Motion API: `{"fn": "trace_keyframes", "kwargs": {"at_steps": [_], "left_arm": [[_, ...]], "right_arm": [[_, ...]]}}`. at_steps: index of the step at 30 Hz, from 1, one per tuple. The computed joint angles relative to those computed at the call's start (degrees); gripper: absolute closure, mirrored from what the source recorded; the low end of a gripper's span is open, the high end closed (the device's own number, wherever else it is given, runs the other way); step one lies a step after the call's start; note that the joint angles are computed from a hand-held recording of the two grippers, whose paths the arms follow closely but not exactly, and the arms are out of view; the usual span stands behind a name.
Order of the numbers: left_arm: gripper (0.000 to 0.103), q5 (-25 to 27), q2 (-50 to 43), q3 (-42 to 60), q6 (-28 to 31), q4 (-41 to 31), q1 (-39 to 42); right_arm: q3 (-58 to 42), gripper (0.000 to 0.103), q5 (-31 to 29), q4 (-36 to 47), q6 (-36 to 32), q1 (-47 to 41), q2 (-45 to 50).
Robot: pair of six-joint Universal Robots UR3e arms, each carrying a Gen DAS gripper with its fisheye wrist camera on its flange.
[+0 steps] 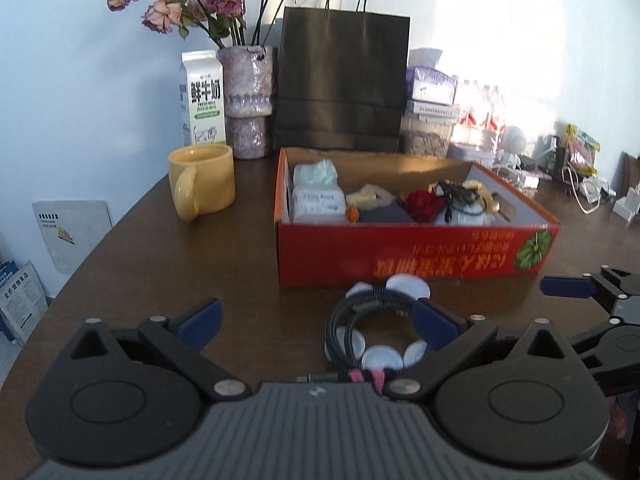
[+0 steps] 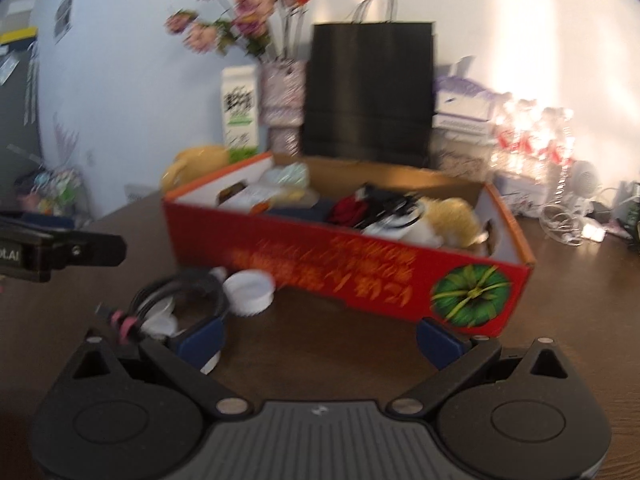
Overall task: Organize objects
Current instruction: 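Withdraw both tools from the box toward the braided cable and caps, then grasp the black braided cable with pink strap using the left tool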
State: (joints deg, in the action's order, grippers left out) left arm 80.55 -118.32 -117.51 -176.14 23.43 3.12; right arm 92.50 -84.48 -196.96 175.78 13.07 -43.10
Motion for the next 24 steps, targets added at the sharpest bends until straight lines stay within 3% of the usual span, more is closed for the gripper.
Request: {"fn": "trace_keyframes", "kwargs": {"at_steps": [13,24], "left_arm": [[0.000,-1.97,-1.09,-1.33,2.54,-1.00,0.27],[0.000,-9.43,-4.80,5.28,6.63,-7.93,1.49]], "right_arm": [[-6.36,0.000,1.24,9.36,-1.32,1.27,2.31],[-6.24,0.000,6.22,10.77,1.28,-1.36,2.28]]}}
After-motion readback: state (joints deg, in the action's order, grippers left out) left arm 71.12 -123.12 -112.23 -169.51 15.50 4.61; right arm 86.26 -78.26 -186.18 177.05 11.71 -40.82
